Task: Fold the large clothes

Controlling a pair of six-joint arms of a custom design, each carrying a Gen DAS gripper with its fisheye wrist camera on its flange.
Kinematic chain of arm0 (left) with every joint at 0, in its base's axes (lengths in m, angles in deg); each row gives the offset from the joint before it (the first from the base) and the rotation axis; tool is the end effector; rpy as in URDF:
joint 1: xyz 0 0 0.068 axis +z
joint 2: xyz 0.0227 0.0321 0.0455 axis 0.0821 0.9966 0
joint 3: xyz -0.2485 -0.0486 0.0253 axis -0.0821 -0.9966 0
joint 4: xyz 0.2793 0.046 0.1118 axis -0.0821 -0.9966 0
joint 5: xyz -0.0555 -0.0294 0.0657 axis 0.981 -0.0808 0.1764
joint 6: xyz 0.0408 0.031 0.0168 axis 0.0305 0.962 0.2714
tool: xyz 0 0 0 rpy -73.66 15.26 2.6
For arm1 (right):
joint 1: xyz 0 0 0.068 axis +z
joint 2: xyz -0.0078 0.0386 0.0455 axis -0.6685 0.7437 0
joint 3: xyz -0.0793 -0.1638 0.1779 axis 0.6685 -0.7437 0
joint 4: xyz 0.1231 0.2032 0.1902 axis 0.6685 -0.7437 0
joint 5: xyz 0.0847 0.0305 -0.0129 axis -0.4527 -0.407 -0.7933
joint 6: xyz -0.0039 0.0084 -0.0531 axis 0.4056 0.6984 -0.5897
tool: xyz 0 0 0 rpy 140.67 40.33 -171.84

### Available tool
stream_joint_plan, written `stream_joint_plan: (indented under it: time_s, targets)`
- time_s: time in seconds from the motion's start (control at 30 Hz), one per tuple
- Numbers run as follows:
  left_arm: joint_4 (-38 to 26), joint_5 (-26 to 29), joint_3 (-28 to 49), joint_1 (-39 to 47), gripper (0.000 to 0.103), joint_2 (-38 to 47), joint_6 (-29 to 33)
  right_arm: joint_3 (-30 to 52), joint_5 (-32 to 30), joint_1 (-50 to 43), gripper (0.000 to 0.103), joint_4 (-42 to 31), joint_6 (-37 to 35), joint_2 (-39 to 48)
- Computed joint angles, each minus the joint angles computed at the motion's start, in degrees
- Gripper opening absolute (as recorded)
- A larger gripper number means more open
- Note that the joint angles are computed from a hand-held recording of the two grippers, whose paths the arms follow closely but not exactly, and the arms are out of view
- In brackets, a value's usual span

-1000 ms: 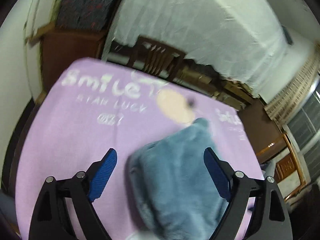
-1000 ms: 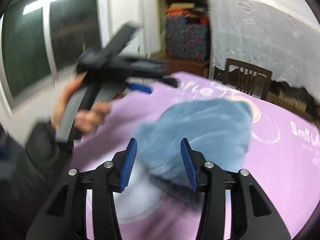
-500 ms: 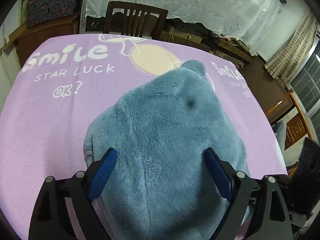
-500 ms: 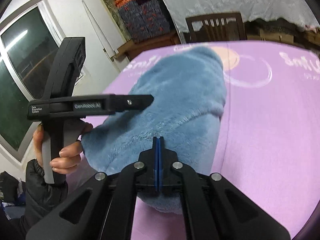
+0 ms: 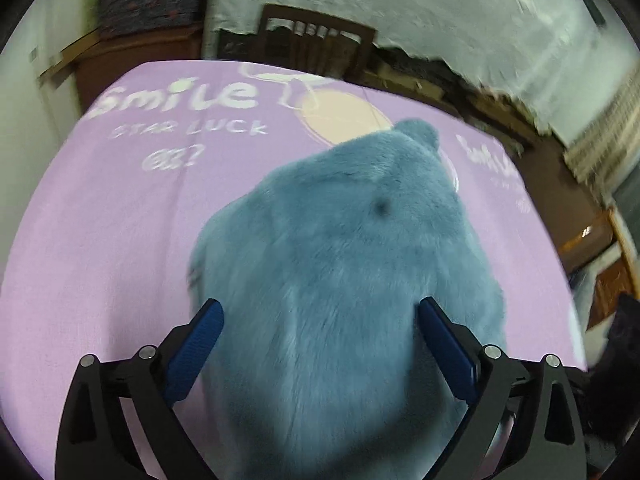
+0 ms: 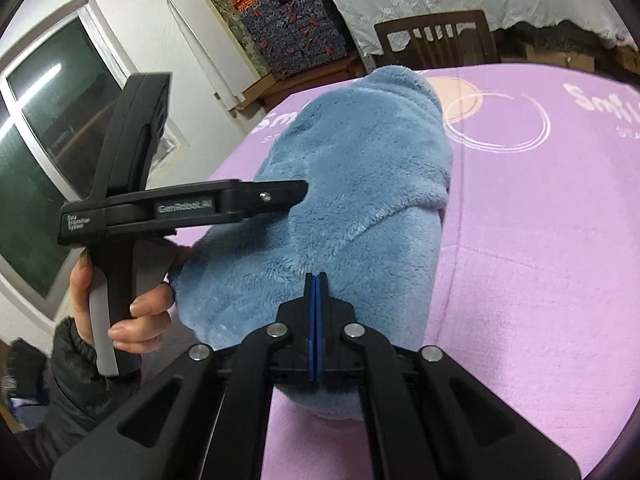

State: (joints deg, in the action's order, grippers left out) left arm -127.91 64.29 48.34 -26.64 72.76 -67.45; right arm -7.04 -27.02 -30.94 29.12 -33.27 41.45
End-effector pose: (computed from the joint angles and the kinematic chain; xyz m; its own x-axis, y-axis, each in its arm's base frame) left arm 0.2893 -0.1692 0.2558 -0.7875 -0.2777 -0.5502 -0.1224 0.9454 -0.3020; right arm 0.3486 0.0918 0.2298 -0.7519 -0.2436 -0.6126 -0.5986 0.6415 0.4797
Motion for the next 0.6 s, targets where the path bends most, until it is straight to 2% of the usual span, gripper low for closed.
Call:
stream_joint_plan:
  time_s: [0.1, 0.13, 0.17, 0.23, 0.3, 0.43, 0.47, 0.6]
  targets:
    - [-1.6, -3.6, -6.8, -2.8, 0.098, -11.9, -4.5, 2.0, -3.4, -3.1, 0.003, -3.6, -1.0, -0.9]
    - [-2.4, -4.7, -8.1, -3.5, 0.099, -14.6, -5.8, 1.9, -3.2, -3.8, 0.014, -3.4, -0.6, -2.2]
    - [-3.0, -5.5, -10.2, -4.1, 0.099, -18.9, -7.8, 1.7, -2.9, -4.7, 0.037, -2.8, 0.2, -3.5]
    - [-3.7, -5.7, -12.5, -4.6, 0.099, -24.0, -10.1, 1.0, -5.0, -7.0, 0.055, -1.2, 2.8, -6.4]
    - [-4.8, -6.3, -12.9, -5.1, 0.099, -26.6, -11.2, 1.5, -8.7, -9.0, 0.058, -1.6, 4.6, -7.9]
    - [-4.6, -4.3, -10.8, -3.9, 0.099, -24.5, -8.1, 0.4, -10.7, -9.7, 0.090, 1.2, 9.1, -9.8]
    - [-3.6, -2.0, -10.4, -2.5, 0.099, -23.0, -6.7, 0.5, -10.4, -9.2, 0.092, 2.0, 10.3, -9.1]
    - [2.3, 5.9, -12.8, 3.0, 0.099, -20.2, -4.8, 3.9, -7.4, -7.0, 0.093, 0.0, 9.8, -3.5]
